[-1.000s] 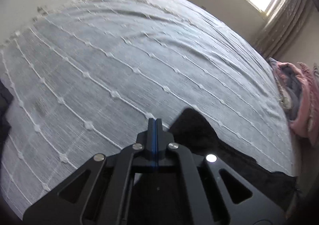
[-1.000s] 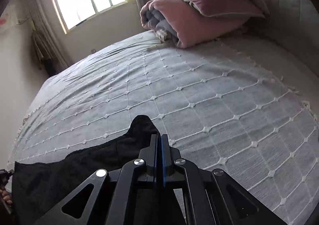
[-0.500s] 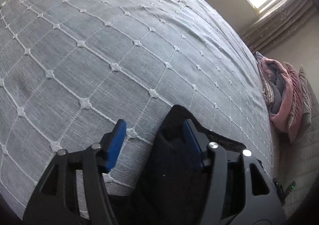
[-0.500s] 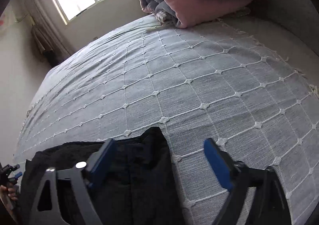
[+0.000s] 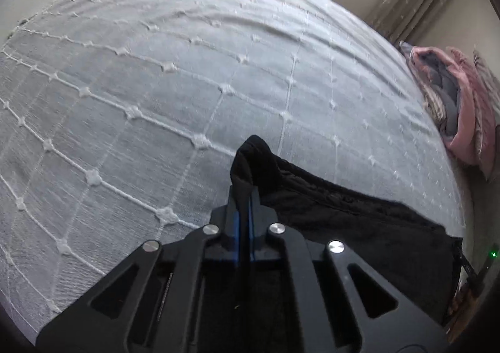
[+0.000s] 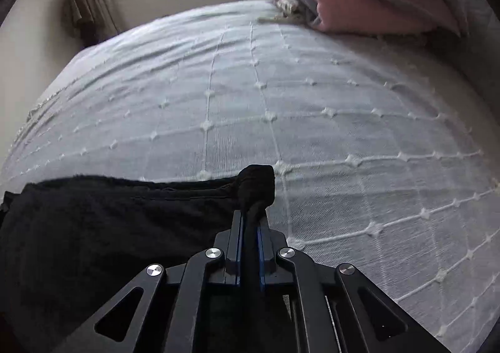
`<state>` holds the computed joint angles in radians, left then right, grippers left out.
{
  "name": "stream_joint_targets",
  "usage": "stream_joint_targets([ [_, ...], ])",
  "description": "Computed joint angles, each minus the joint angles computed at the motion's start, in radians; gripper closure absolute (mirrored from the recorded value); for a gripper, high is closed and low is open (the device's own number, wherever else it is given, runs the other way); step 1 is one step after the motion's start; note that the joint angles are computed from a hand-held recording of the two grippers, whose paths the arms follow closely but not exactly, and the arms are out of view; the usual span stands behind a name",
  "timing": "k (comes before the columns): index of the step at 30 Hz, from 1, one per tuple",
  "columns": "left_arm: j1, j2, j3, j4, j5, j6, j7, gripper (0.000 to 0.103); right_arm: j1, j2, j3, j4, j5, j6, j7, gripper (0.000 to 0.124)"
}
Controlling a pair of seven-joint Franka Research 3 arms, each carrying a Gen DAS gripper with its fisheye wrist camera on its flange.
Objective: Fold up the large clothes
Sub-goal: 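Lay the hem down on the coat and open both tools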
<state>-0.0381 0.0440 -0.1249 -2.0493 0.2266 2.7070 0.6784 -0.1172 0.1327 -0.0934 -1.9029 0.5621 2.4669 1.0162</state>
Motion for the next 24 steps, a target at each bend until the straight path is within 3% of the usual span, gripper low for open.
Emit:
stream_joint_targets([
  [3, -0.009, -0.02, 0.004, 0.042, 0.168, -0.002, -0.165, 0.098, -0.004, -0.042, 0.003, 0.019, 0.094, 0.057, 0.024, 0.119],
  [5, -0.031, 0.023, -0.002, 0.128, 0.345, -0.097, -0.266, 0.098, 0.029, -0.042, 0.005, 0.026, -0.022, 0.139, 0.101, 0.119],
  [7, -0.045, 0.069, 0.002, 0.168, 0.406, -0.14, -0.302, 0.098, 0.061, 0.004, -0.007, 0.048, -0.191, 0.169, 0.228, 0.119],
  [11, -0.074, 0.186, 0.01, 0.197, 0.411, -0.212, -0.293, 0.097, 0.105, 0.088, -0.03, 0.0, -0.41, 0.184, 0.383, 0.119],
  [14, -0.103, 0.17, 0.032, 0.159, 0.492, -0.196, -0.357, 0.097, 0.111, 0.078, -0.029, -0.075, -0.438, 0.263, 0.409, 0.119],
  [18, -0.08, 0.153, 0.031, 0.128, 0.443, -0.141, -0.344, 0.091, 0.083, 0.091, -0.011, -0.054, -0.382, 0.234, 0.377, 0.114],
  [20, -0.074, 0.136, 0.031, 0.111, 0.431, -0.126, -0.342, 0.085, 0.08, 0.097, -0.016, -0.038, -0.381, 0.213, 0.386, 0.104],
  [22, -0.051, 0.114, 0.013, 0.108, 0.334, -0.126, -0.254, 0.083, 0.107, 0.099, -0.056, 0.003, -0.498, 0.137, 0.466, 0.065],
  [24, -0.033, 0.059, 0.006, 0.088, 0.247, -0.126, -0.197, 0.081, 0.096, 0.064, -0.058, 0.033, -0.545, 0.078, 0.437, 0.061],
])
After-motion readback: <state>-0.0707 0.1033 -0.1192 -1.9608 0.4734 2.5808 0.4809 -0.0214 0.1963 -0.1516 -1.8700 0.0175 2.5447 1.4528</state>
